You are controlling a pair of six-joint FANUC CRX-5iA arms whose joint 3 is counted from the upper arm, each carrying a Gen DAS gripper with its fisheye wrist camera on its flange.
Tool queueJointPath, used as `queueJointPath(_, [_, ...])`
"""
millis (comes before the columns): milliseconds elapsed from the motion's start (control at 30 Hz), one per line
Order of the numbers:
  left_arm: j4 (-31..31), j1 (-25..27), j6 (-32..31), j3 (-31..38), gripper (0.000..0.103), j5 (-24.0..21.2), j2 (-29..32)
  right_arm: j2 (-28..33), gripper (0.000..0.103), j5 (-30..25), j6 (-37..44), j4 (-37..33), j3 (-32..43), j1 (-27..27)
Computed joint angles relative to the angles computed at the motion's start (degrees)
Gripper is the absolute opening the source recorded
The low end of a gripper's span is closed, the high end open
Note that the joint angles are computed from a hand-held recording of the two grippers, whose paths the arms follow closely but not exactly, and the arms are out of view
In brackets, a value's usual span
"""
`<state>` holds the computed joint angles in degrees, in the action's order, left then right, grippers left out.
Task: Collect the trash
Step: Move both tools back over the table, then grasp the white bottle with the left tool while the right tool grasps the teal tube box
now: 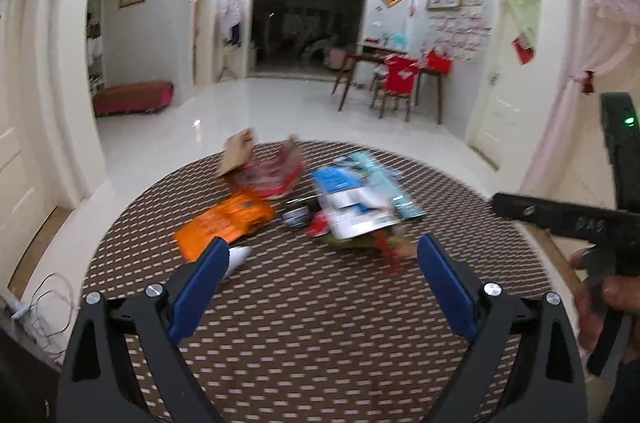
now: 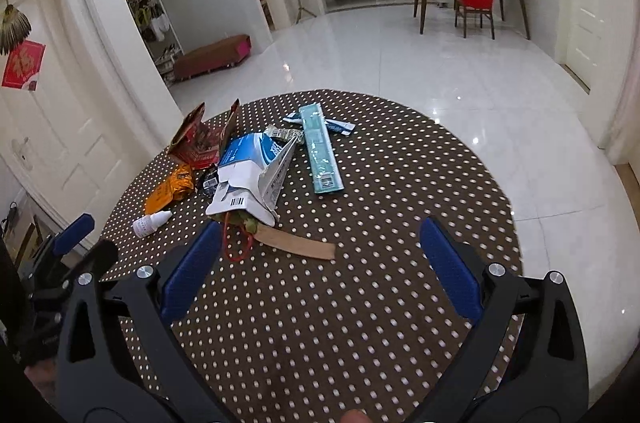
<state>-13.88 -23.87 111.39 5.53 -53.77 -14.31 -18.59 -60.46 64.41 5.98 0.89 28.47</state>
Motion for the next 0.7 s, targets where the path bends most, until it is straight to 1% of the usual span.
queueJointPath(100, [0.53,3.05,-2.11,-0.6,0.093,-2.06,-0.06,2.1,0.097,-0.25,1.05,-0.36,1.01,-0.11])
queueJointPath(200, [1.58,6.31,-5.84,-0.72,0.093,-4.69,0.76,4.48,0.097,-0.31,2.29,-1.06,2.12,0.0])
queueJointPath(333, [3.82,9.44,-10.63,-0.69,0.093,-7.05,2.21,7.21,0.097,-1.0,4.03,-2.08,3.67,-0.55])
queueJointPath(467, [4.0,10.21,-13.85,0.45,0.093,-8.9,4.43,10.0,0.097,-1.42,5.37,-2.8,5.29,-1.22])
queueJointPath(500, [4.98,10.62,-14.94,0.48,0.087,-8.98,4.93,10.62,0.097,-1.58,5.66,-2.75,5.65,-1.31])
queueJointPath(533, [7.59,11.66,-17.03,0.44,0.081,-9.5,5.63,11.37,0.097,-1.76,5.98,-2.5,6.07,-1.37])
queueJointPath(567, [10.22,12.74,-19.03,0.23,0.069,-9.76,6.19,12.04,0.097,-1.9,6.25,-2.26,6.44,-1.45])
queueJointPath(600, [10.62,12.87,-19.27,0.67,0.06,-10.27,6.81,12.88,0.097,-2.12,6.45,-1.92,6.95,-1.61])
queueJointPath(667, [12.19,13.44,-20.59,1.14,0.05,-11.01,7.85,14.2,0.097,-2.52,6.75,-1.57,7.89,-1.95])
queueJointPath(700, [12.59,13.46,-21.18,1.03,0.04,-10.57,7.92,15.27,0.097,-2.73,7.16,-1.11,8.61,-2.11])
